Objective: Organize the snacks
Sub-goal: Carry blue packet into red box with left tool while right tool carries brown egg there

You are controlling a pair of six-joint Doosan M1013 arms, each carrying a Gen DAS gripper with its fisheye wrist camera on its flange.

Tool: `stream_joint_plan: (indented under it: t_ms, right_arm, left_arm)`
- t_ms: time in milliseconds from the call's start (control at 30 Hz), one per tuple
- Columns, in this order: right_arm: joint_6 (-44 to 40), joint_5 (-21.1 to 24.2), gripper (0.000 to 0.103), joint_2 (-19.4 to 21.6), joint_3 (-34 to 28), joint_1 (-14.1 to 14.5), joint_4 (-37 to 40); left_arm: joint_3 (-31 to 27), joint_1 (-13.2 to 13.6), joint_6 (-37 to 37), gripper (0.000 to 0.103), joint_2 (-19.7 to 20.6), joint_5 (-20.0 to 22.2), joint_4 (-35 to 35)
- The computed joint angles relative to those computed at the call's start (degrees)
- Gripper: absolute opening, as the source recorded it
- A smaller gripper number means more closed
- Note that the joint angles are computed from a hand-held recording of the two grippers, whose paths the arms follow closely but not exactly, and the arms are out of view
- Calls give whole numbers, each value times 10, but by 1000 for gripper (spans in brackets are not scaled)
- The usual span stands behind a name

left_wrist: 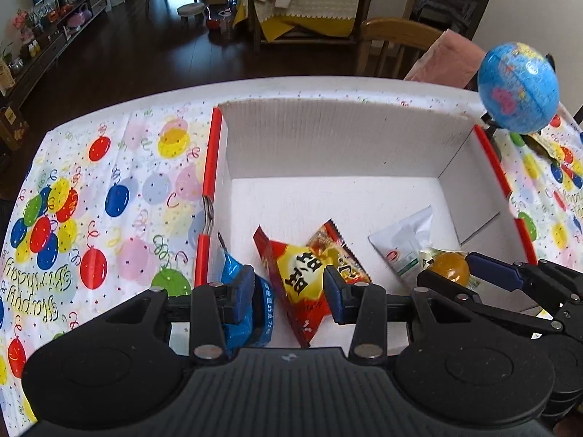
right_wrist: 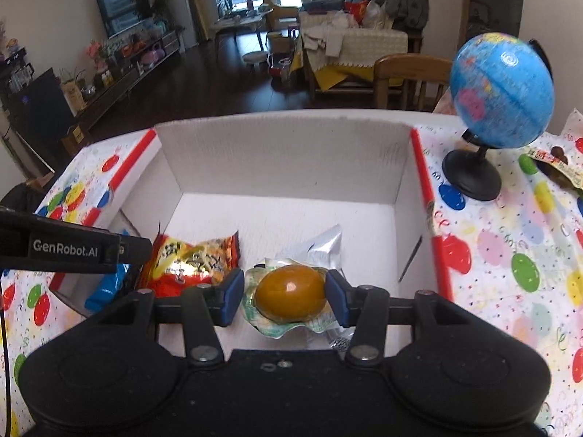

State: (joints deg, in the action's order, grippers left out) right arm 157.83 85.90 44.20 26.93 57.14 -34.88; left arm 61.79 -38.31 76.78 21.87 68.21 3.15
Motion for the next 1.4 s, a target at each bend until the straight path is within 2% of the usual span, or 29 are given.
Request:
stream_joint_plan:
  t_ms: [133,200,333,533,633,1033,1133,1200,1333,1400]
  right_arm:
    - [4,-5,51,-4,11,-1,9]
    - [8,-10,51,-10,22,0,11]
    - [19,-20,67,-19,35,4,-2]
    - [31,-18,76,-28,41,11,-26]
    - [42,-16,80,-33,44,18,-42]
    - [56,26,82,-24,5,51,-105]
    - [62,43,89,-19,-9,61,-127]
    - [64,51,89,-15,-19,68,-140]
    - [67,67,92,-10,-33,82,-165]
    - [76,75,93,-10,-36,89,-175]
  left_arm:
    - [3,-1,-5,42,1,4,6]
    - [3,-1,-7,47,1,7,5]
    - [8,-1,-10,50,-4,1,5]
    - [20,-3,-11,55,-20,-14,5]
    - [28,-4,-9,61,-31,-23,4]
    - [70,-4,-2,73,-82,-69,-13]
    - [80,-4,2,76,-95,-76,-17]
    - [88,-2,11,81,-105,-82,-31]
    - [106,1,30,85,-125,-95,-53]
    - [117,1,39,91,-137,-104,-63]
